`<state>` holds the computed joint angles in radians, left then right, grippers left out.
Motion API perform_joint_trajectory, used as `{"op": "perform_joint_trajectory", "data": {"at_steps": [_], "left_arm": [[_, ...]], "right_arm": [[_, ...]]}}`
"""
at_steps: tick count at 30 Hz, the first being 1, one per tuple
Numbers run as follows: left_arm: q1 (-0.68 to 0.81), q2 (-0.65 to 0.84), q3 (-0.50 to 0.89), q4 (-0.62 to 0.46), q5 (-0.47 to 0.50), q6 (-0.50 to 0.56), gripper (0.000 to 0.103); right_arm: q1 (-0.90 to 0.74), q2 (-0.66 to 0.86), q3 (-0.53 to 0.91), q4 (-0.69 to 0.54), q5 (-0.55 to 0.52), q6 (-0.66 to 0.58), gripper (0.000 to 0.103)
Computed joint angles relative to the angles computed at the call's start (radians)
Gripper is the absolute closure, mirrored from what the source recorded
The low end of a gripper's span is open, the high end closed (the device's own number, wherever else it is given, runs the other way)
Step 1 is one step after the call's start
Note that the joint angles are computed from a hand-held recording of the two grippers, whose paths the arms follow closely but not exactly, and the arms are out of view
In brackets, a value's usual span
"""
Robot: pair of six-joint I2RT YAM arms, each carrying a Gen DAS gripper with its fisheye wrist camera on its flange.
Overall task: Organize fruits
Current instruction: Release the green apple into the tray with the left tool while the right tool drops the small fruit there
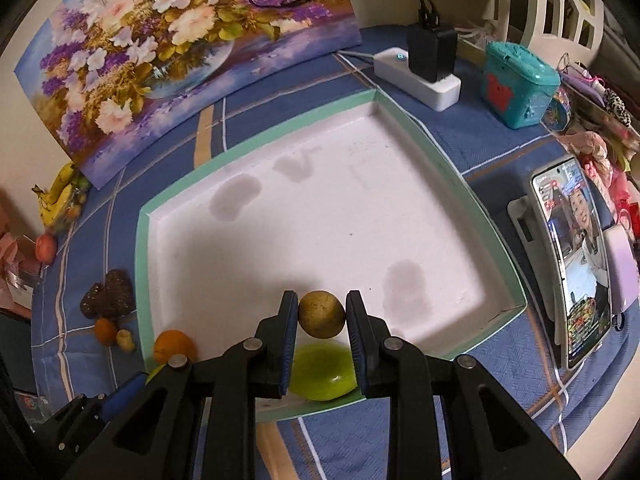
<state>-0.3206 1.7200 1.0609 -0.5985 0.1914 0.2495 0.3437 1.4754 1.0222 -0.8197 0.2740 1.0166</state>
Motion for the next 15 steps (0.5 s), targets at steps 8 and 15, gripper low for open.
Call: {"op": "perform_joint_trajectory", "data": {"at_steps": [8,15], "left_arm": [[-0.016,0.049,0.002,0.024,-0.016,-0.016,0.052],[-0.013,0.051,0.007,0.015,-0.017,-0.003,0.052]], "right_arm": [[-0.039,0.042,-0.054,0.054,-0.061,0.0,0.077],[-0.036,0.049,-0.048,0.047,-0.054,-0.007,0.077]]}}
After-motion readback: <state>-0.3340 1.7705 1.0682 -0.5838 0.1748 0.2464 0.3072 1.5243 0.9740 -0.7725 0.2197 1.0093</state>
